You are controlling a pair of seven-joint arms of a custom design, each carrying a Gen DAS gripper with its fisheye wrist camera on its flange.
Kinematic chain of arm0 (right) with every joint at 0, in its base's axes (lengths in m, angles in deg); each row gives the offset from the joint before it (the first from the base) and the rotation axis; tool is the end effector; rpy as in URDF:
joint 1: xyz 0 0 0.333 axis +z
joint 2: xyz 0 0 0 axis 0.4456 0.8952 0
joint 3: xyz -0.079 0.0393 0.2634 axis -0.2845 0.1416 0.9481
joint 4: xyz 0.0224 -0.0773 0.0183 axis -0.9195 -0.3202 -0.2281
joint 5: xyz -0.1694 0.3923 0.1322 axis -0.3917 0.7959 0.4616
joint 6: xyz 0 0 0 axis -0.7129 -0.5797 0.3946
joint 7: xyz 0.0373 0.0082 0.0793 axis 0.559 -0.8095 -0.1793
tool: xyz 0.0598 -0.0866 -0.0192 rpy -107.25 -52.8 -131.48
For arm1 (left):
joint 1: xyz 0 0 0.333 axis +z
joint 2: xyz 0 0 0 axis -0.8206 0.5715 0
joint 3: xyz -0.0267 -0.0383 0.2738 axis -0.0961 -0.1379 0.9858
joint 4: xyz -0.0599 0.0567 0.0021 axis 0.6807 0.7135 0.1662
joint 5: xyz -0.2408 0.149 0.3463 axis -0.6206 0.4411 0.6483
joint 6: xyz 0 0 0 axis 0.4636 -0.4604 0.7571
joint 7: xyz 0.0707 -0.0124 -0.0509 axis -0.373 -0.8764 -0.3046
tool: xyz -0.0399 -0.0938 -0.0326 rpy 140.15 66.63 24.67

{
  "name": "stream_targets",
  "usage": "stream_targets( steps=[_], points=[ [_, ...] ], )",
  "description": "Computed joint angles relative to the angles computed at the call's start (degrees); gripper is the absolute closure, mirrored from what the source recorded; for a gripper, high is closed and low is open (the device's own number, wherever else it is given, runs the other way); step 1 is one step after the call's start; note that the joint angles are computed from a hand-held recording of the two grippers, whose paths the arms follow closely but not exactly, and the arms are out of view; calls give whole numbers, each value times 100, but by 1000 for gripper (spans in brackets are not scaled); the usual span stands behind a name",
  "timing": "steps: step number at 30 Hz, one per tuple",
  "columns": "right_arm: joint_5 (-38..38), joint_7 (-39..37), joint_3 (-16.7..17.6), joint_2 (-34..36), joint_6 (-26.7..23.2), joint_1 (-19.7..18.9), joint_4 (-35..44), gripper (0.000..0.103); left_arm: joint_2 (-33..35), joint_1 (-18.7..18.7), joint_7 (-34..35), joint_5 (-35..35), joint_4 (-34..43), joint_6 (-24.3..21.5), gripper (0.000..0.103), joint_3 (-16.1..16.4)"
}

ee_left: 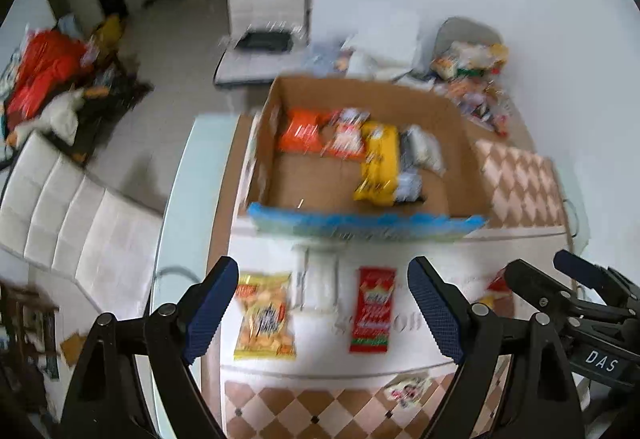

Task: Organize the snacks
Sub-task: 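Grasp the yellow egg-cake bag with the left tool while the right grasps the red spicy-strip packet, then lift both packets and carry them over the cardboard box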

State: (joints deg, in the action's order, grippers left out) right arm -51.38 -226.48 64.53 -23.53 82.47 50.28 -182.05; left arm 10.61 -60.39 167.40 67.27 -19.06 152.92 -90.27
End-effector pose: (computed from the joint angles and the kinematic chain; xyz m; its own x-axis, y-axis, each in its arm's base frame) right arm 0.3165 0.2908 0.5637 -0.8520 -0.4771 -0.2156 -0.3919 0.8542 -0.3417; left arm 0.5564 -0.1730 0.7553 -0.8530 -0.5193 0.0525 -0.5028 0.7906 -0.3495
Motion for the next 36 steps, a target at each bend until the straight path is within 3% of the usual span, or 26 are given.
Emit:
stream_targets(
  steps=[6,10,15,22,24,27,30,32,34,36],
  points=[
    [699,138,-268,357,1237,200,-821,9,33,-29,-176,1056,-848,169,17,-10],
    [1270,-13,-556,810,2363,337,-1351,9,109,-81,-260,1621,-1393,422,17,-38],
    [1821,-434,-800,1621,3135,426,-1400,9,369,-149,-343,2115,-1684,504,17,-63],
    [2282,-812,-897,2505,3401,431,-1127,9,469,-225,-252,2443,-2014,731,17,-87],
    [2336,-841,-901,2657,3387,412,-1060,10,461,-205,-203,2351,-2064,724,32,-75],
    [2520,-1098,-955,2884,3374,422,-931,11,351,-151,-139,2237,-2191,824,40,-43],
    [2260,-1122,-890,3156,2975,367,-584,15,54,-97,57,2224,-2515,967,48,-15],
    [2141,-1029,-844,3172,2921,363,-526,24,-129,-69,115,2237,-2720,984,49,2],
    [2065,-948,-800,3107,2819,392,-503,46,-262,-32,120,2248,-2864,905,50,27],
    [2276,-1057,-799,3060,2887,475,-562,52,-369,0,119,2271,-2964,757,50,46]
  ],
)
